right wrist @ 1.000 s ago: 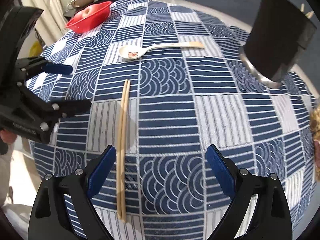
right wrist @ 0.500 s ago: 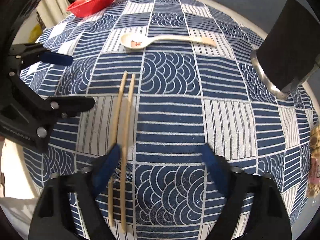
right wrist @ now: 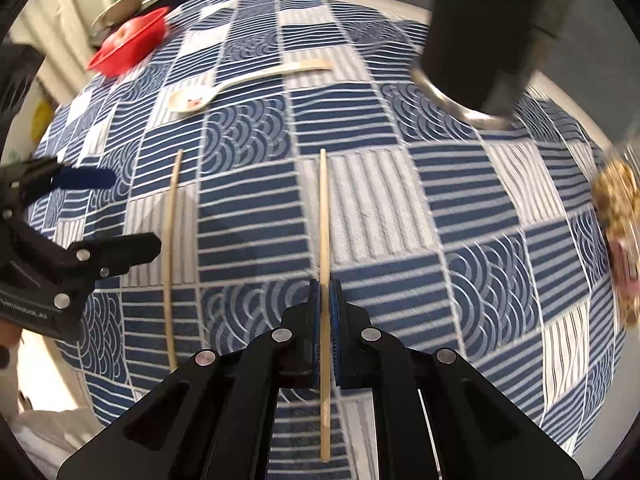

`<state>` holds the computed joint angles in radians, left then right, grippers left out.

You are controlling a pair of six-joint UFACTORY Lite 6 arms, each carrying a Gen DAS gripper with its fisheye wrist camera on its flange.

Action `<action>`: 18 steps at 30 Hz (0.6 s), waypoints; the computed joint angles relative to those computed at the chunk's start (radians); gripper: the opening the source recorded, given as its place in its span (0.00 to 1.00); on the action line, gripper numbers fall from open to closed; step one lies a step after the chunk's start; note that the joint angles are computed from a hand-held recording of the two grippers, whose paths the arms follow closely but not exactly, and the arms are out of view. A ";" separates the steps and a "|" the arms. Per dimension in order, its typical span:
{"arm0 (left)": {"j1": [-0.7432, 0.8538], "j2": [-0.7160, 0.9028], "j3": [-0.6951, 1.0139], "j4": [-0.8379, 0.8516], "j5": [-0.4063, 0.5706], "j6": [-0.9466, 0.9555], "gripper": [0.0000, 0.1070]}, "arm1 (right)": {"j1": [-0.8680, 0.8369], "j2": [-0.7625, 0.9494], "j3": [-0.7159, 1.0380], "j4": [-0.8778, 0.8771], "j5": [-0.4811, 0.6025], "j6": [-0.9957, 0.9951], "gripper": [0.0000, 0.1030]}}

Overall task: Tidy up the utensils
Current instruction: 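Lower the right tool onto a single wooden chopstick and grasp it, then lift the chopstick upright with the right tool and carry it over the holder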

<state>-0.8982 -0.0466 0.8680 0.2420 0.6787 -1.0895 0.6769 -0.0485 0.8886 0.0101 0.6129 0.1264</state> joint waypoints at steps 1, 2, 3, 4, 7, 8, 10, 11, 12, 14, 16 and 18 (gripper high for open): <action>-0.004 0.017 0.013 0.004 0.007 -0.015 0.91 | -0.010 -0.014 -0.010 0.008 0.004 -0.003 0.05; -0.012 0.040 0.031 0.008 0.020 -0.039 0.90 | -0.024 -0.026 -0.017 0.017 0.008 -0.010 0.05; -0.016 0.057 0.044 0.005 0.028 -0.049 0.87 | -0.032 -0.038 -0.024 0.020 0.010 -0.009 0.05; -0.018 0.089 0.065 -0.012 0.040 -0.053 0.84 | -0.042 -0.053 -0.033 0.023 0.013 -0.011 0.05; -0.054 0.168 0.131 0.045 0.113 -0.133 0.73 | -0.057 -0.090 -0.055 0.030 0.020 -0.011 0.05; -0.055 0.171 0.137 0.039 0.115 -0.146 0.67 | -0.059 -0.093 -0.053 0.025 0.020 -0.004 0.05; -0.056 0.170 0.148 0.037 0.132 -0.165 0.50 | -0.064 -0.113 -0.059 0.019 0.022 0.012 0.05; -0.052 0.160 0.145 0.036 0.134 -0.162 0.33 | -0.060 -0.109 -0.053 0.015 0.021 0.023 0.05; -0.046 0.150 0.138 0.030 0.130 -0.153 0.11 | -0.061 -0.116 -0.051 0.014 0.024 0.030 0.05; -0.007 0.089 0.075 -0.020 0.088 -0.099 0.06 | -0.055 -0.129 -0.052 -0.005 0.028 0.058 0.05; 0.028 0.014 0.001 -0.064 0.061 -0.039 0.04 | -0.048 -0.150 -0.059 -0.018 0.034 0.082 0.05; 0.055 -0.050 -0.060 -0.100 0.039 0.011 0.04 | -0.044 -0.176 -0.069 -0.041 0.044 0.108 0.05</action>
